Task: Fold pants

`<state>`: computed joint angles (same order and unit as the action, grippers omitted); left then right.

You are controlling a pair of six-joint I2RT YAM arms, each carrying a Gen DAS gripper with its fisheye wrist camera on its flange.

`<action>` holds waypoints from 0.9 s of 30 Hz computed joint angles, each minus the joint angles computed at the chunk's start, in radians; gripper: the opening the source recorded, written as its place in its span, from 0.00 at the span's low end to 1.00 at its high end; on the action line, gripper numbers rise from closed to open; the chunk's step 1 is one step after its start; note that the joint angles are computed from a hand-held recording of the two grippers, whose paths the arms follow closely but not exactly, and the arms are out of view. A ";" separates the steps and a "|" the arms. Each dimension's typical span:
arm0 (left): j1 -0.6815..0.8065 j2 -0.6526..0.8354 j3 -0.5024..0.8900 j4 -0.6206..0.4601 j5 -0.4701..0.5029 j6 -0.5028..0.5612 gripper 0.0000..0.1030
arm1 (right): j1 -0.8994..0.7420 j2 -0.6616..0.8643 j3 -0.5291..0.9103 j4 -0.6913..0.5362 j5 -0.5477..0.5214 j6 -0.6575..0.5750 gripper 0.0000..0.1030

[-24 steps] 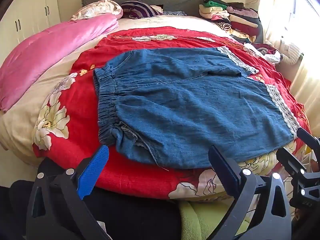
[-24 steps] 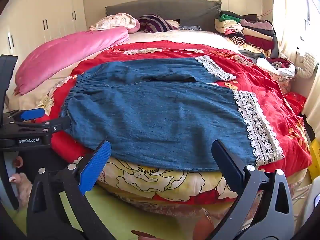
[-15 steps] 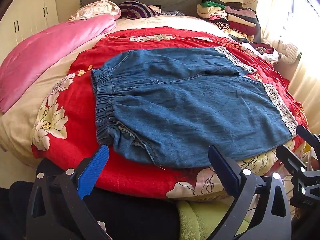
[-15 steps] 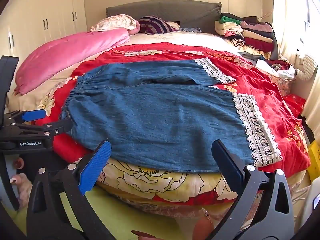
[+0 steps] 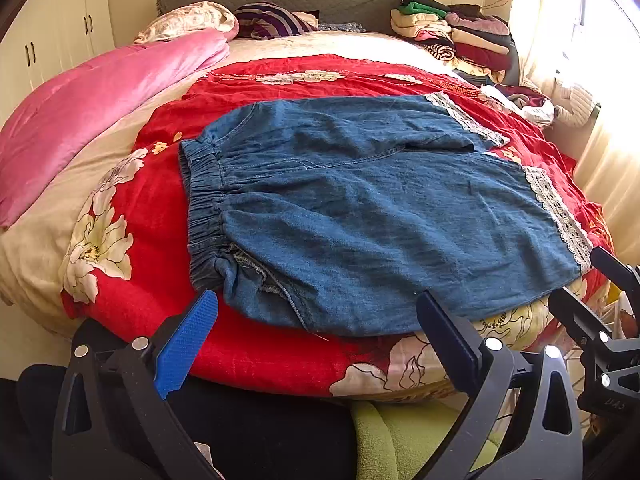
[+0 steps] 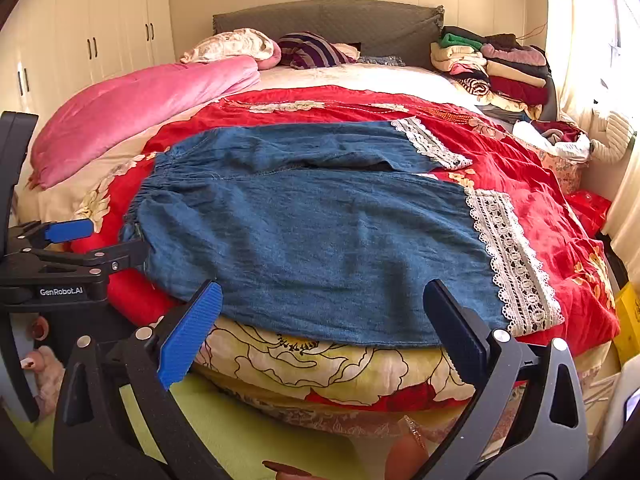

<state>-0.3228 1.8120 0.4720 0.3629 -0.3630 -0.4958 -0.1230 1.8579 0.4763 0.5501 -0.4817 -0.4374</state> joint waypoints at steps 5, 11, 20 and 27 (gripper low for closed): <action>-0.007 0.002 0.003 -0.002 -0.003 -0.006 0.96 | 0.000 -0.003 -0.001 0.000 0.000 0.001 0.92; -0.005 -0.002 0.003 -0.003 0.002 0.000 0.96 | 0.002 -0.004 -0.005 0.007 0.002 0.005 0.92; -0.011 -0.002 0.007 -0.007 -0.003 -0.006 0.96 | 0.002 -0.008 0.000 0.001 0.002 0.009 0.92; -0.006 -0.003 0.003 -0.003 0.000 -0.002 0.96 | -0.001 -0.010 0.001 -0.005 0.001 0.005 0.92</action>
<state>-0.3289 1.8093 0.4749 0.3600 -0.3630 -0.4983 -0.1243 1.8477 0.4772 0.5449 -0.4810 -0.4323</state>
